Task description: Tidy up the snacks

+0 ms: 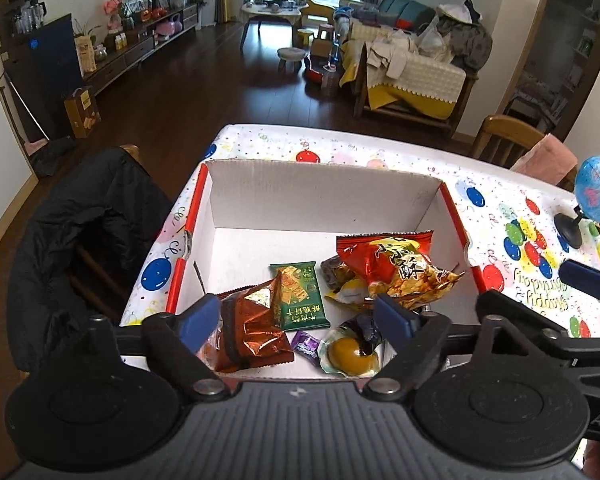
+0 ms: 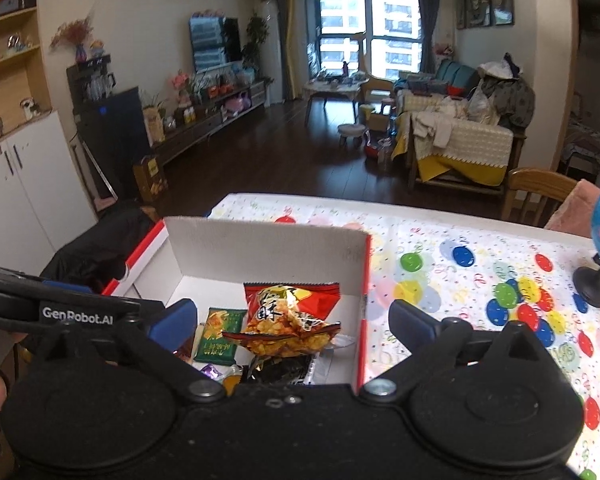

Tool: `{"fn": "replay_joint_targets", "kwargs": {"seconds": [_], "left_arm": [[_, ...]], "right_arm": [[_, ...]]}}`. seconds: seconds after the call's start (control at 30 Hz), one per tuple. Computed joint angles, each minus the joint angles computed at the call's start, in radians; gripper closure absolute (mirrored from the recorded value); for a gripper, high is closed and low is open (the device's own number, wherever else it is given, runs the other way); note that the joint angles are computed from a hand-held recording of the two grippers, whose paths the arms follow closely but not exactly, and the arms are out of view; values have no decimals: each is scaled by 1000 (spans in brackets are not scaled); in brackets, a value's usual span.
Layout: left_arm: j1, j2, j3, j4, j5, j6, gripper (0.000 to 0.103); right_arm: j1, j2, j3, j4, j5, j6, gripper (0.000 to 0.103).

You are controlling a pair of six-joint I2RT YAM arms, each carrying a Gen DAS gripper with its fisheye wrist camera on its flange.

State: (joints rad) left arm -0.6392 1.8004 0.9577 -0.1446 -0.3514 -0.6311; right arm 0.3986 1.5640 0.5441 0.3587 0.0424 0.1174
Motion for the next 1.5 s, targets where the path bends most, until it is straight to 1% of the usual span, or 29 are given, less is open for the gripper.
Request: {"fn": "replay_joint_targets", "kwargs": {"seconds": [0.17,0.37,0.5,0.63,0.7,0.83,1.07,1.5], "left_arm": [[-26,-65,-48,17,-1,-10,16],[-60,-146,-102,25,-9,-47,10],[-106,-190,-127,12,-75,-84,10],[-147,-228,-156,2,-116,-105,10],[-167,-231,-148,-29,-147,-114,10],[-194,-241,-149,-54,-187,-128,10],[-211,-254,-157,-67,-195,-140,10],[-240,-257,-158,-66,-201,-155,10]], "right_arm": [[1,-99,-93,43,17,34,0],[-7,-205,-163,64,27,63,0],[5,-276,-209,73,48,68,0],[9,-331,-243,81,48,74,0],[14,-361,-249,61,46,86,0],[25,-390,-255,51,44,106,0],[40,-395,-260,54,71,126,0],[47,-397,-258,36,67,142,0]]}}
